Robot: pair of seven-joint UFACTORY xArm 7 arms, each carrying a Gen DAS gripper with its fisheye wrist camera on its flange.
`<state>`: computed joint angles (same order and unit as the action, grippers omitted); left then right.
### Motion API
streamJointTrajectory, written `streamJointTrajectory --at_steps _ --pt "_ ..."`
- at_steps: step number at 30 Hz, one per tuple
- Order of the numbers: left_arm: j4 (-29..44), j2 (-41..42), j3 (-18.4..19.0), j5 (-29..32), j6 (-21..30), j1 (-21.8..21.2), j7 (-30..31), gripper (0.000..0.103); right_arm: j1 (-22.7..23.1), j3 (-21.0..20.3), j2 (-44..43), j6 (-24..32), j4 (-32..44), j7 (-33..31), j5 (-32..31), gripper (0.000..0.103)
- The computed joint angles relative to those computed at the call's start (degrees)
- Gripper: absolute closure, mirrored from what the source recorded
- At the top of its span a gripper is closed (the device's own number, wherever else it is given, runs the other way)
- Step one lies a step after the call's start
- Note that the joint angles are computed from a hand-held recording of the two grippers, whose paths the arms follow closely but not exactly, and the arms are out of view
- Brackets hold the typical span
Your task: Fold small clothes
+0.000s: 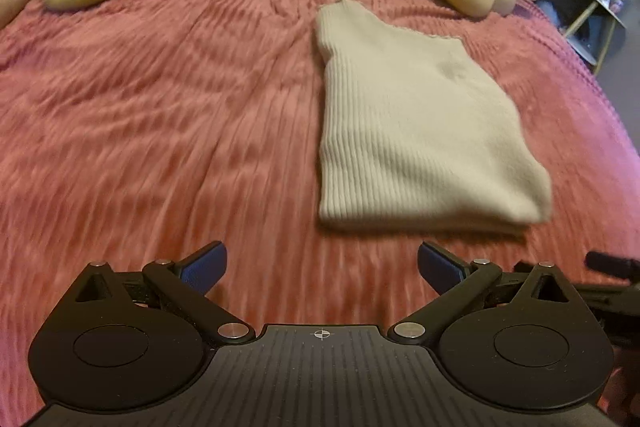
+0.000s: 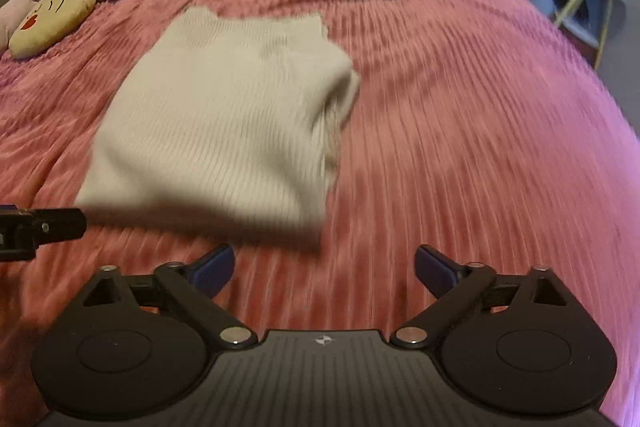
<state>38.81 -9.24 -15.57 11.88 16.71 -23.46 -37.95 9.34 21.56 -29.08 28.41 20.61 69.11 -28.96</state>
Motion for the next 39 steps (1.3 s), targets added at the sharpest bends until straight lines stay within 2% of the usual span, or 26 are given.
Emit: streamJointTrajectory --at_steps 4,8,12,16,20,29,39 --pt "-2.1 -4.7 -1.1 0.4 2.7 -0.3 0.1 0.000 7.3 -1.2 -4.4 5.3 -0.8 -2.9 7.7 0.004" --pt "-1.6 -6.9 -2.4 2.8 7.5 0.4 -0.9 0.000 10.1 -1.5 -4.5 9.4 1.3 -5.5 11.3 0.004" --pt "-1.4 -8.4 -1.9 1.4 10.4 -0.1 0.1 0.000 10.7 -1.6 -5.0 12.2 3.1 -6.0 13.4 0.004" --pt "-0.7 -9.4 -2.7 3.1 12.9 0.9 -0.5 0.000 10.7 -1.1 -5.4 13.6 4.5 -6.0 14.1 0.004" --pt "-0.8 -10.2 -2.4 2.9 13.0 0.7 0.3 0.000 9.7 0.7 -5.4 15.7 6.4 -4.6 12.1 0.004" --pt "-1.1 -10.9 -2.5 2.0 12.6 0.6 0.8 0.000 9.4 1.1 -6.6 18.3 7.7 -3.7 10.6 0.004" --pt "-1.1 -11.2 -2.9 2.0 12.9 0.6 0.7 0.000 9.7 1.1 -7.0 18.5 7.9 -3.6 10.2 0.004"
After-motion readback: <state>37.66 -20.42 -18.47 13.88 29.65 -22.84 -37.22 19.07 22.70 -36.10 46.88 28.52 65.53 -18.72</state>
